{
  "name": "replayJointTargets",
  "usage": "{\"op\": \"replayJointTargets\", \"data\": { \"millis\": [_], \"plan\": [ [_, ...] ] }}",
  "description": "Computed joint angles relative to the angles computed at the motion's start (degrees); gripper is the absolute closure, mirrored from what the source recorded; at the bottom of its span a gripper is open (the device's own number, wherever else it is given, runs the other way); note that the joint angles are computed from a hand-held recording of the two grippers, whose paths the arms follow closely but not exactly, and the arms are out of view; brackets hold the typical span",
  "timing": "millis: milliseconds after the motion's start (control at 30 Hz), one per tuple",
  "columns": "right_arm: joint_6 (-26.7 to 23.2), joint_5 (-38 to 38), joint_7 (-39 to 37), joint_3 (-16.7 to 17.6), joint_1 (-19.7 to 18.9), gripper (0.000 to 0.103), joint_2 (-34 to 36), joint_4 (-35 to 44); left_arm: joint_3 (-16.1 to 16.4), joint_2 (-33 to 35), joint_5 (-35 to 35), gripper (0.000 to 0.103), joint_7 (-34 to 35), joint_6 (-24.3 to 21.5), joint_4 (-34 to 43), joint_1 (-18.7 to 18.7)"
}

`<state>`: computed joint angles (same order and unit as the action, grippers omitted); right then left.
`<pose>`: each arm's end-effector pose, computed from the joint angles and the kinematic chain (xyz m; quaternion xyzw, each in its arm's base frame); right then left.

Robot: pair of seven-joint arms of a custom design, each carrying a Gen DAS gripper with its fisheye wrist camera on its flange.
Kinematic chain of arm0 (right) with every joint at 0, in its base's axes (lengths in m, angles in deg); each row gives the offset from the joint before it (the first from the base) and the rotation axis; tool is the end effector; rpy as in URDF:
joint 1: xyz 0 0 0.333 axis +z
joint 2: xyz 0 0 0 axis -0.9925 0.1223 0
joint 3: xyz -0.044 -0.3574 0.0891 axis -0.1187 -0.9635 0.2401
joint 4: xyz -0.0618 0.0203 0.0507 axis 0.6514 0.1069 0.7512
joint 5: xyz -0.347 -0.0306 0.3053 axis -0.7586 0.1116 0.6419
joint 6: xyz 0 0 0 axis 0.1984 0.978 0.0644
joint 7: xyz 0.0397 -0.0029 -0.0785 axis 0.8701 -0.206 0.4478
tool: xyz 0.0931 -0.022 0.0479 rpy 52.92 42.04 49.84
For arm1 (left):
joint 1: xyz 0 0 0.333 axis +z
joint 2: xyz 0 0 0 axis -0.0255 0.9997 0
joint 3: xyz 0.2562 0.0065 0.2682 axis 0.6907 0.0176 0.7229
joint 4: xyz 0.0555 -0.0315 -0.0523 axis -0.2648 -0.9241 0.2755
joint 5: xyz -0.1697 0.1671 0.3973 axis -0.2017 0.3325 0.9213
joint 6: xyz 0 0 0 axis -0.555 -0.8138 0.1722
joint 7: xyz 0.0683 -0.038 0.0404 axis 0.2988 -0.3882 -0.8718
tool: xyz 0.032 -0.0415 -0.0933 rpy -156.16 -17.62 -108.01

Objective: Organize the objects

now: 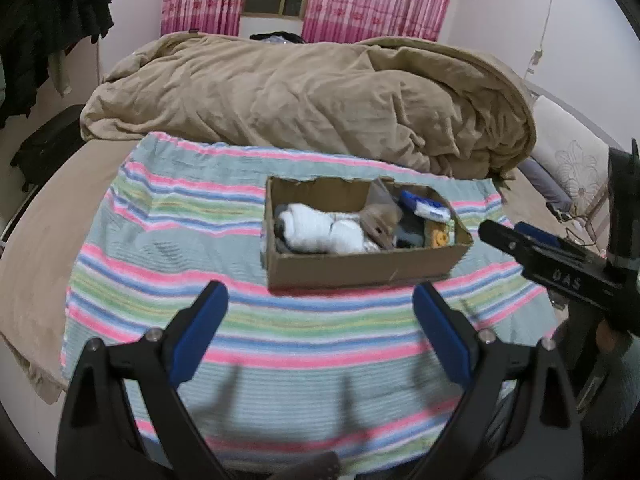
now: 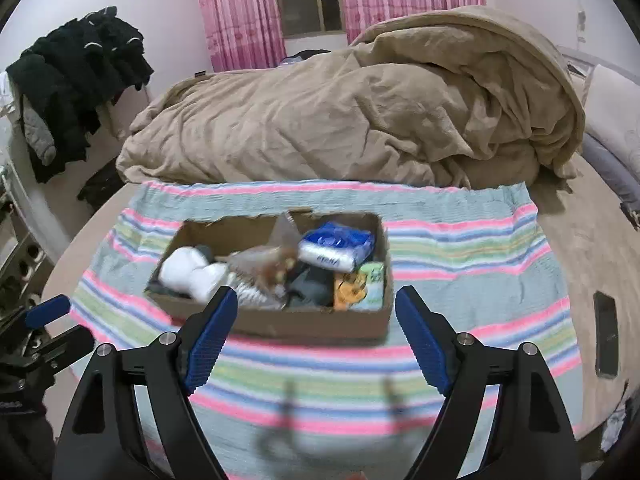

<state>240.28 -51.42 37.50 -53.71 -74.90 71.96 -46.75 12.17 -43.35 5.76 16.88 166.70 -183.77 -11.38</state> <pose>0.6125 0.0249 0.5079 -0.6377 0.6473 -0.2462 0.3372 0.6010 -0.2150 0.4909 -0.5993 0.6913 -0.3632 0.1759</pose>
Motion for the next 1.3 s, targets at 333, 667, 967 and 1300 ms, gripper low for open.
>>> {"op": "replayJointTargets", "data": {
  "millis": [333, 667, 967, 1300],
  "plan": [
    [-0.25, -4.67, 5.39, 0.16, 2.02, 0.019, -8.32, -7.95, 0.98, -6.54, 1.87, 0.008, -3.96, -0.1, -6.81, -0.68],
    [0.01, -7.72, 8.86, -0.7, 4.01, 0.019, -13.01, -12.62, 1.57, -10.4, 5.63, 0.008, -7.09, 0.81, -10.92, -1.13],
    [0.87, -7.79, 9.12, -2.12, 5.34, 0.019, -14.57, -14.11, 1.67, -10.93, 6.98, 0.008, -7.77, 0.83, -11.01, -1.53],
    [0.92, -8.56, 9.83, -2.27, 5.48, 0.019, -14.9, -14.22, 1.91, -10.96, 8.2, 0.003, -8.99, 1.15, -10.91, -1.24]
  ]
}}
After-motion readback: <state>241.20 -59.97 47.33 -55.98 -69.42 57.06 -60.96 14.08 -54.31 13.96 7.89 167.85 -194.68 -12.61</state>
